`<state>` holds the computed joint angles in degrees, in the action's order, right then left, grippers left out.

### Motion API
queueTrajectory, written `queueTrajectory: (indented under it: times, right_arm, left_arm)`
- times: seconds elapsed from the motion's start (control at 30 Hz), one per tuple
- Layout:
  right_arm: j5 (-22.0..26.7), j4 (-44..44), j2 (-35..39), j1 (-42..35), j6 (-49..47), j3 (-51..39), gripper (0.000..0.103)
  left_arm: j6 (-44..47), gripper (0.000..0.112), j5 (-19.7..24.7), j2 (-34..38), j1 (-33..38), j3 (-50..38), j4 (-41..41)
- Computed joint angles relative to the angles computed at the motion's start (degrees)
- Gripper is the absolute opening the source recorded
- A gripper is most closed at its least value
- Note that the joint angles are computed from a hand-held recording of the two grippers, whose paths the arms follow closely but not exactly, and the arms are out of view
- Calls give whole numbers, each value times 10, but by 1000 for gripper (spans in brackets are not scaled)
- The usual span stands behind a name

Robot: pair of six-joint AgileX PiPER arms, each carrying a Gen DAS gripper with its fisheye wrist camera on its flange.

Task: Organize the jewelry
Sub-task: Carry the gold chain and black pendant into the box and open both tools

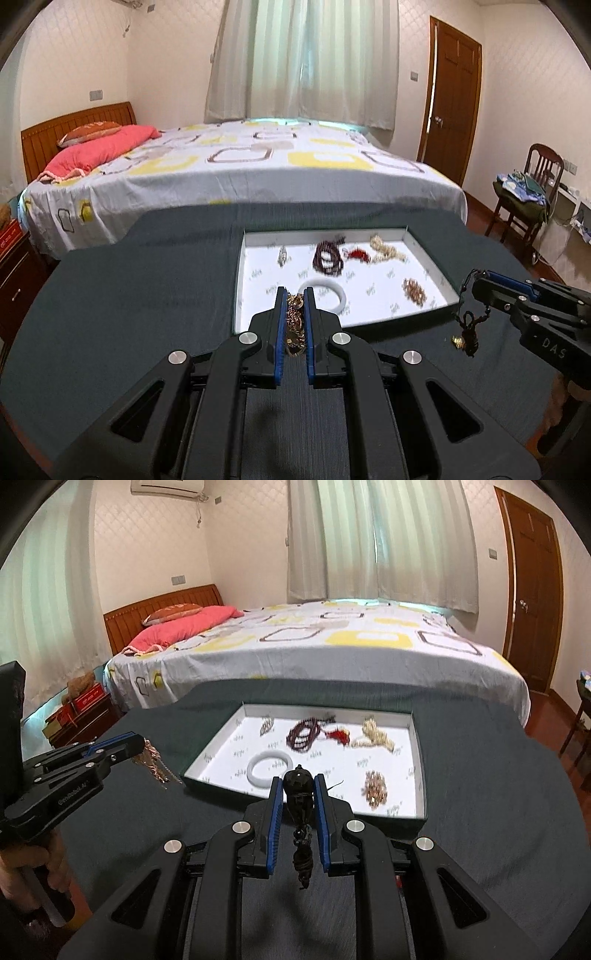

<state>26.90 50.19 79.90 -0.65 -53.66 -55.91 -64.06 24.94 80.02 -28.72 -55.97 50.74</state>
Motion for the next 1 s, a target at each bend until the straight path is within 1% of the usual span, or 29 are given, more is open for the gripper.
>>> queueTrajectory:
  times: [0.27,0.47,0.67,0.87,1.0]
  right_arm:
    - [-10,-24,35,10,27,-76,18]
    - [-15,-64,84,21,71,-146,18]
    - [-20,-101,135,30,110,-217,18]
    - [-32,-134,197,41,151,-280,18]
    - [-30,-145,247,42,168,-299,18]
  left_arm:
    - [21,9,-6,22,16,-60,5]
    - [55,9,-16,65,34,-120,-15]
    - [114,9,-25,129,57,-202,-57]
    - [149,9,-39,206,73,-280,-91]
    - [208,9,-43,265,85,-315,-156]
